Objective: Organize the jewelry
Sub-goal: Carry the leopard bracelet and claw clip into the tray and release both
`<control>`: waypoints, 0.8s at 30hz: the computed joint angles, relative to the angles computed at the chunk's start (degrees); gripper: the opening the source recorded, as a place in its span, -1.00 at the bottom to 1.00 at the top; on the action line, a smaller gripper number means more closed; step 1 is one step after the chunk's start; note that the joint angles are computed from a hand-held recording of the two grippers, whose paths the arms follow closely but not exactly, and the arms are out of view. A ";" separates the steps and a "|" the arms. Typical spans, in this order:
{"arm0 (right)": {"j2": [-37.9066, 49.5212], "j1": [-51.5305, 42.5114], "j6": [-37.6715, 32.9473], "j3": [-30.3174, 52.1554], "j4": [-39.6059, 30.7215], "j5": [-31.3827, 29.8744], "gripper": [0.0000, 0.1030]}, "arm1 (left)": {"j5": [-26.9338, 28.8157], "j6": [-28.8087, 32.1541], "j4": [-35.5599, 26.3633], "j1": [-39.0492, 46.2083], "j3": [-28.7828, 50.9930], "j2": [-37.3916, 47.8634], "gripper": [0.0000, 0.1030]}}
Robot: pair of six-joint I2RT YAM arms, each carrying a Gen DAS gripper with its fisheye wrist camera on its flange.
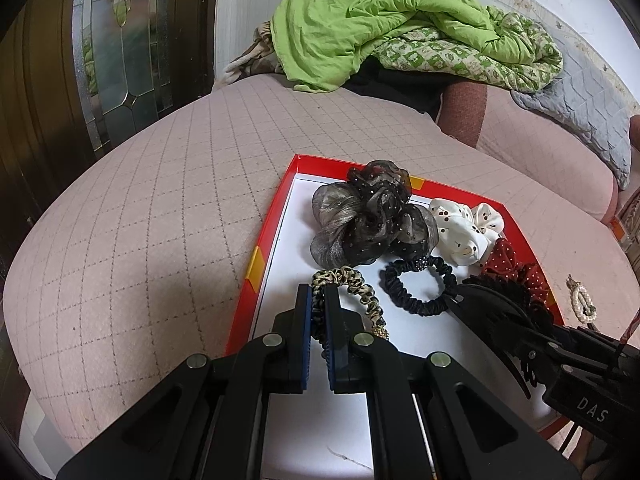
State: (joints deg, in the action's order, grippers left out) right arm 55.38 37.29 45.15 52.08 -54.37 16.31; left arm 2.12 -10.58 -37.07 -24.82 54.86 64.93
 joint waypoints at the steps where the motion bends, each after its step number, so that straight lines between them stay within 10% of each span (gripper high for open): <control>1: 0.02 0.03 0.04 0.01 0.00 0.07 -0.24 | -0.10 0.00 0.09 -0.02 -0.05 0.05 -0.89; 19: 0.24 1.17 0.58 1.04 -0.54 0.01 -0.20 | -0.55 0.29 -0.08 0.59 -0.51 -0.73 -0.87; 24: -0.23 1.70 1.02 1.80 -1.21 -0.16 -0.15 | -1.75 -0.32 0.17 -0.06 -0.62 -1.83 -0.38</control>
